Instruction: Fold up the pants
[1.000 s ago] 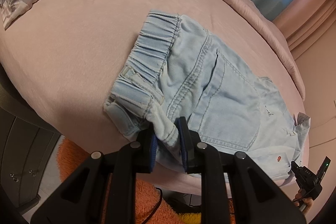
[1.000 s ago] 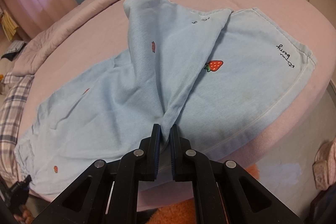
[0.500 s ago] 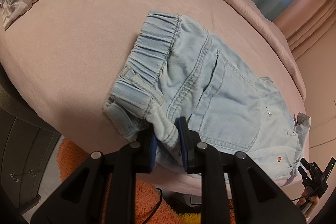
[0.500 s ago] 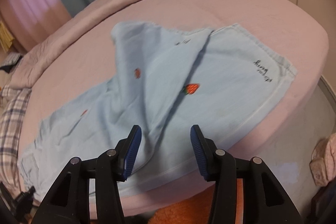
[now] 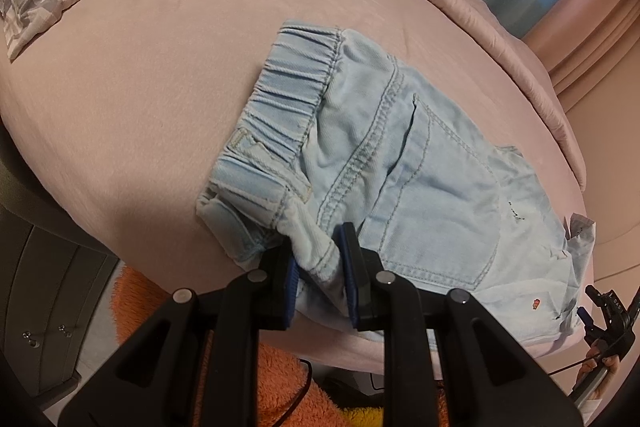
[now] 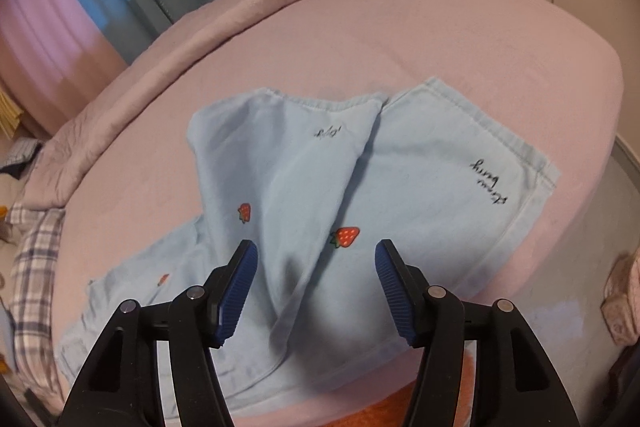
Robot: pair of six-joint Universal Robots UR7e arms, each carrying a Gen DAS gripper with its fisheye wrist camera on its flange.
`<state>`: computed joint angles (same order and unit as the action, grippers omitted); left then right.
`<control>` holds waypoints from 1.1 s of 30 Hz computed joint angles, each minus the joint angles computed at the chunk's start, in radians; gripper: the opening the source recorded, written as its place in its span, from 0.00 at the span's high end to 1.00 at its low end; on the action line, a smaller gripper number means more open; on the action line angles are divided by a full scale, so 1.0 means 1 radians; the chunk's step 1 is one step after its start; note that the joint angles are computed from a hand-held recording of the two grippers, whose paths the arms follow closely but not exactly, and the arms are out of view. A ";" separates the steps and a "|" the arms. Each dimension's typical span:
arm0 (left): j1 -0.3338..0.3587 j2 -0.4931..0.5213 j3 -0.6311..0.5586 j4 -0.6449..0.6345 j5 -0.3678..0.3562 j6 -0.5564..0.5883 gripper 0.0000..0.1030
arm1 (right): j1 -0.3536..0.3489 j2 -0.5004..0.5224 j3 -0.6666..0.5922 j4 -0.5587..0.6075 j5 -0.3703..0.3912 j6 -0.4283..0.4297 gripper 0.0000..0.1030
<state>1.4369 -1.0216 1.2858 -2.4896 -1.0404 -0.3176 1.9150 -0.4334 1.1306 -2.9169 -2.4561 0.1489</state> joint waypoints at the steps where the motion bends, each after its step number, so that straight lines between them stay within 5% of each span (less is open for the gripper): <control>1: -0.001 0.002 -0.002 0.003 0.004 -0.001 0.79 | -0.002 -0.003 0.003 0.010 0.004 0.009 0.41; 9: -0.004 0.005 -0.006 0.005 0.008 -0.005 0.79 | -0.006 -0.037 0.036 0.025 -0.007 0.078 0.41; 26: 0.001 -0.001 0.008 -0.013 0.000 0.007 0.79 | -0.036 -0.024 -0.043 0.010 0.067 0.045 0.41; 31: 0.000 0.000 0.001 0.001 0.001 -0.003 0.79 | -0.064 0.030 -0.160 0.067 0.064 0.046 0.60; 33: -0.002 0.000 -0.003 0.011 0.006 -0.007 0.79 | -0.074 0.048 -0.197 0.076 0.091 0.016 0.80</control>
